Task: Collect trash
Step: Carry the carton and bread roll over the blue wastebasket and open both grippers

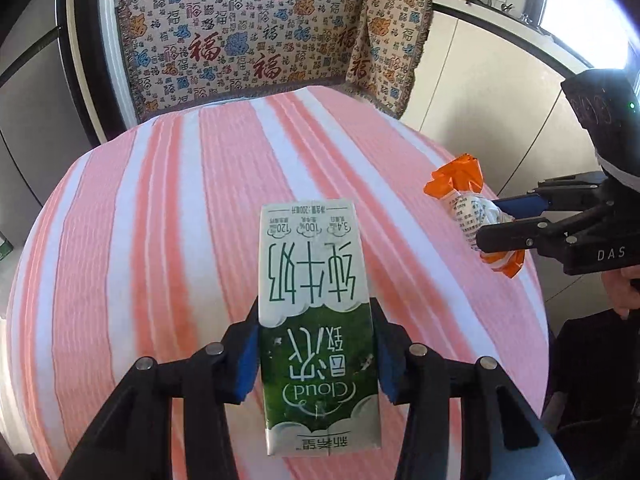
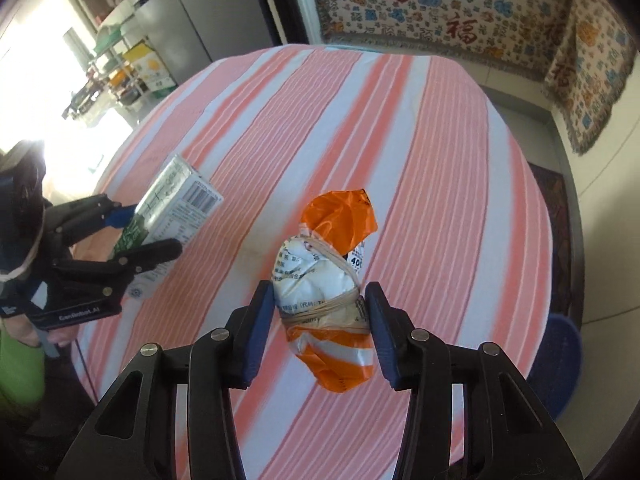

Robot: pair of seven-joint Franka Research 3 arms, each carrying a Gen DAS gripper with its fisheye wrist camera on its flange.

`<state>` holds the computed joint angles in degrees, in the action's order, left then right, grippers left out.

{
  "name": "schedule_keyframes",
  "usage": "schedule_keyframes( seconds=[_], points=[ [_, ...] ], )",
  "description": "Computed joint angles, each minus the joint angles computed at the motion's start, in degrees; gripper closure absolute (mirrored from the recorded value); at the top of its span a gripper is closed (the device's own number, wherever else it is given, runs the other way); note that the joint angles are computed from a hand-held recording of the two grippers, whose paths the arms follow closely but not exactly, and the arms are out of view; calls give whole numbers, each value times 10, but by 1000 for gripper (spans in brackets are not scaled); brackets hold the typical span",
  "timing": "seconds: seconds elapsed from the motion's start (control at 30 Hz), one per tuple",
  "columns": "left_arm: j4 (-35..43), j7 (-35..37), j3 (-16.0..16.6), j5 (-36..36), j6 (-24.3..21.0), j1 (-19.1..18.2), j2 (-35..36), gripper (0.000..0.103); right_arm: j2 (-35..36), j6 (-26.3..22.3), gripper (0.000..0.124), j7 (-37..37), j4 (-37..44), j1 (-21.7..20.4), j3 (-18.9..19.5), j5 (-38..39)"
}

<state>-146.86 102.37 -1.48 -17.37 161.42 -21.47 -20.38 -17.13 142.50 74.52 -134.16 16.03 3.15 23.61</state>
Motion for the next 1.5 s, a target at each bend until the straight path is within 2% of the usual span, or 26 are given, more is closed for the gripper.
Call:
schedule_keyframes(
  seconds=[0.1, 0.2, 0.3, 0.37, 0.47, 0.6, 0.67, 0.8, 0.93, 1.07, 1.23, 1.27, 1.3, 1.33, 1.37, 1.43, 1.5],
  points=[
    [-8, 3, 2, -55, 14, -52, -11, 55, -81, 19, 76, -7, -75, -2, -39, 46],
    [-16, 21, 3, -109, 28, -115, -22, 55, -191, 13, 76, 3, -158, -50, -52, 52],
    [5, 32, -11, -135, 24, -162, -5, 55, -275, -8, 76, 33, -216, -126, -51, -4],
    [29, 35, -30, -136, 20, -173, 17, 55, -299, -20, 76, 39, -233, -169, -60, -39],
    [91, 21, -67, -132, 13, -172, 74, 55, -303, -20, 76, 41, -243, -215, -87, -57],
    [190, 21, -108, -146, 1, -165, 163, 55, -266, 23, 76, 23, -241, -247, -113, -56],
    [245, -8, -132, -108, 7, -156, 219, 55, -231, 50, 76, 11, -233, -254, -124, -50],
    [356, -73, -151, -33, 1, -148, 335, 55, -149, 97, 76, -13, -205, -253, -153, -16],
    [456, -130, -149, 38, -14, -155, 440, 55, -75, 128, 76, -85, -179, -226, -202, 62],
    [551, -179, -134, 118, -48, -170, 525, 55, -15, 139, 76, -167, -155, -212, -231, 155],
    [645, -207, -149, 164, -66, -160, 610, 53, 89, 142, 74, -261, -109, -203, -243, 289],
    [673, -199, -164, 164, -81, -149, 633, 46, 110, 132, 72, -277, -101, -208, -243, 312],
    [707, -191, -179, 162, -104, -139, 661, 30, 137, 120, 70, -286, -88, -215, -242, 331],
    [738, -195, -184, 167, -124, -137, 684, 25, 165, 114, 61, -289, -76, -222, -238, 346],
    [762, -207, -178, 180, -138, -143, 700, 24, 185, 112, 53, -295, -68, -230, -232, 361],
    [785, -224, -167, 208, -158, -155, 712, 24, 192, 112, 53, -305, -70, -248, -222, 375],
    [744, -233, -170, 223, -130, -148, 685, 24, 170, 120, 52, -299, -83, -263, -210, 373]
  ],
)
